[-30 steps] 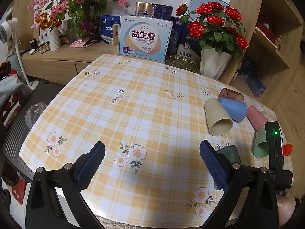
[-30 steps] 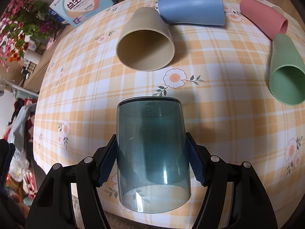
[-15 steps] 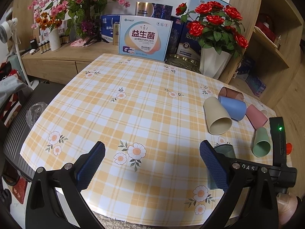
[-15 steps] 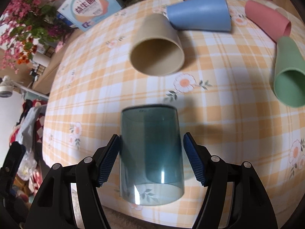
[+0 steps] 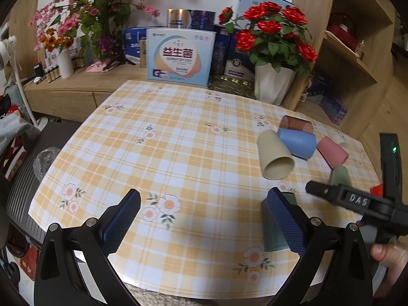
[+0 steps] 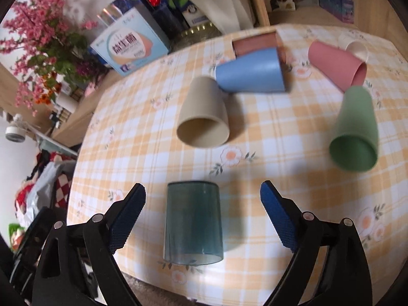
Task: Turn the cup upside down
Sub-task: 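Lower the teal cup onto the table and open the right tool, then close the left tool around the standing teal cup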
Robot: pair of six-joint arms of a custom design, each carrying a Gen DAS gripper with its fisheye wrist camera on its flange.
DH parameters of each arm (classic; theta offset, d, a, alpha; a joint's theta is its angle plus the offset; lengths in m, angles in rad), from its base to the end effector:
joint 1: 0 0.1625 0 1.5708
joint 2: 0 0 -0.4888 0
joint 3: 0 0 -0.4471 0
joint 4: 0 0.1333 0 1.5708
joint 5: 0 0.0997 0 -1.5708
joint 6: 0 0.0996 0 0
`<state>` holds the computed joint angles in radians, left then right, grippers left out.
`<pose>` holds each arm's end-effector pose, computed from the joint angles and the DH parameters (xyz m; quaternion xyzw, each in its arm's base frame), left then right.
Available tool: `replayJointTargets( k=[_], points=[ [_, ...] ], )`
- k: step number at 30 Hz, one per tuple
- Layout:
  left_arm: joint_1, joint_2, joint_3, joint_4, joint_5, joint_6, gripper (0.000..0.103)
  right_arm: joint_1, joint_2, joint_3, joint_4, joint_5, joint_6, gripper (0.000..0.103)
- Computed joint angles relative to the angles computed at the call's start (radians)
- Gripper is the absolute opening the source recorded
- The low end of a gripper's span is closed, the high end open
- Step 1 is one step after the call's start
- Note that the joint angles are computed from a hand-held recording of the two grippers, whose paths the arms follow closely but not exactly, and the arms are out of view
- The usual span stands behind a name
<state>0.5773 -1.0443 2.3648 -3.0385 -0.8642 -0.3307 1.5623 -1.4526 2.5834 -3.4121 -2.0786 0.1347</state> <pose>-0.2825 -0.4203 0.0916 0.2804 0.8931 -0.2665 0.2297 0.0816 -0.3811 0.2424 -0.1521 -0.8989 0.3509 0.2138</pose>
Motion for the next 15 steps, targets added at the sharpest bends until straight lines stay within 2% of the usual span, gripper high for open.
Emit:
replayJointTargets(
  k=[3, 7, 13, 15],
  points=[
    [-0.013, 0.014, -0.009, 0.005, -0.021, 0.003, 0.097, -0.004, -0.052, 0.022, -0.01, -0.009, -0.077, 0.088],
    [-0.026, 0.043, -0.027, 0.01, -0.052, 0.003, 0.097, -0.066, -0.166, 0.074, -0.024, 0.075, -0.194, 0.088],
    [-0.022, 0.113, -0.079, 0.048, -0.128, -0.013, 0.097, -0.138, -0.274, 0.146, -0.128, 0.068, -0.258, 0.088],
    [-0.008, 0.136, -0.108, 0.078, -0.169, -0.029, 0.097, -0.179, -0.317, 0.164, -0.128, 0.089, -0.266, 0.088]
  ],
)
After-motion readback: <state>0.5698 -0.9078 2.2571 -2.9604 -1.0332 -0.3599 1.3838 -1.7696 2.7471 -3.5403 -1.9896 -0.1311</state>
